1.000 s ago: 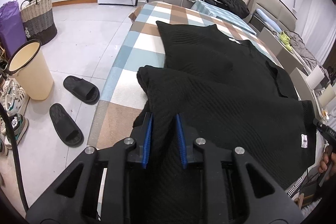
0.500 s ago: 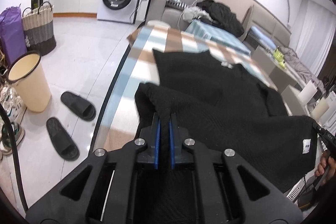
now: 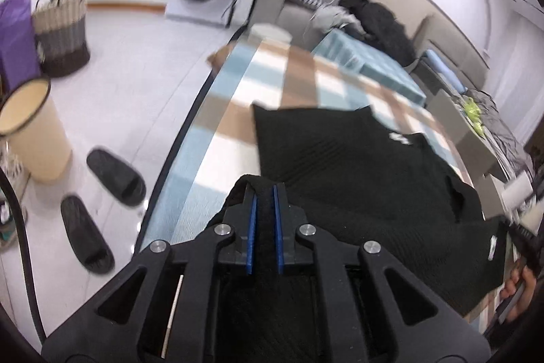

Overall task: Fold small clothes
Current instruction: 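Lower the hem onto the shirt and open both tools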

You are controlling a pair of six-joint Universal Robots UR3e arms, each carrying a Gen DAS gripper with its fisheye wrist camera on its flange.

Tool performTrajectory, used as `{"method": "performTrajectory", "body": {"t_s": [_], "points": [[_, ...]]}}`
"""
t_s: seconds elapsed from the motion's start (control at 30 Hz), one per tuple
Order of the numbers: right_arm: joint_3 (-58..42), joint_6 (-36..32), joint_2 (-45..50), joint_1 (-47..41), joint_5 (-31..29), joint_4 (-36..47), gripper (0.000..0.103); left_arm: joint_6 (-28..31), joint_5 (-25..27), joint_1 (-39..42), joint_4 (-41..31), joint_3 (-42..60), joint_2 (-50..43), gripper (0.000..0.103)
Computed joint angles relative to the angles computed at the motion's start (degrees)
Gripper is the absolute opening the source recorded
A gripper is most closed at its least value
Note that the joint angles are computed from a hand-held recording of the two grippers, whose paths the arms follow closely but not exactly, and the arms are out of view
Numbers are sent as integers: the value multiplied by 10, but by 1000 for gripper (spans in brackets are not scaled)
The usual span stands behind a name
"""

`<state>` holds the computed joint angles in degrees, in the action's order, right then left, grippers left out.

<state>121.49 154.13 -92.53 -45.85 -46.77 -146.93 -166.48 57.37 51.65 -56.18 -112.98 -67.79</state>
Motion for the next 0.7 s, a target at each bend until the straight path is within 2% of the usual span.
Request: {"method": "performTrajectory", "body": {"t_s": [0.07,0.2,0.23,0.27,0.3,0.33,0.47,0.57,0.63,0.7], "points": [[-6,-21,4,-8,-7,43,11,6,6,4,-13,-8,-2,12],[13,-161,-68,-93,34,225,35,52,-3,52,-61,-51,64,44],[13,-213,-88,-122,40,298,38,64,-7,67,-76,-62,84,47],[9,-264,-106,-154,38,376,38,83,-12,86,-104,-71,109,47],[15,-289,-123,-172,37,410,38,103,-20,106,-135,-76,132,47],[18,-351,-147,-209,35,484,39,126,-30,128,-174,-80,156,47],[20,-497,-206,-276,36,640,39,224,-55,190,-318,-72,228,47],[-5,-594,-223,-294,40,756,39,268,-64,217,-386,-62,265,47],[-15,-648,-240,-310,42,821,39,302,-72,240,-437,-52,288,47],[-16,-659,-247,-310,40,825,40,321,-76,257,-468,-46,308,47]]}}
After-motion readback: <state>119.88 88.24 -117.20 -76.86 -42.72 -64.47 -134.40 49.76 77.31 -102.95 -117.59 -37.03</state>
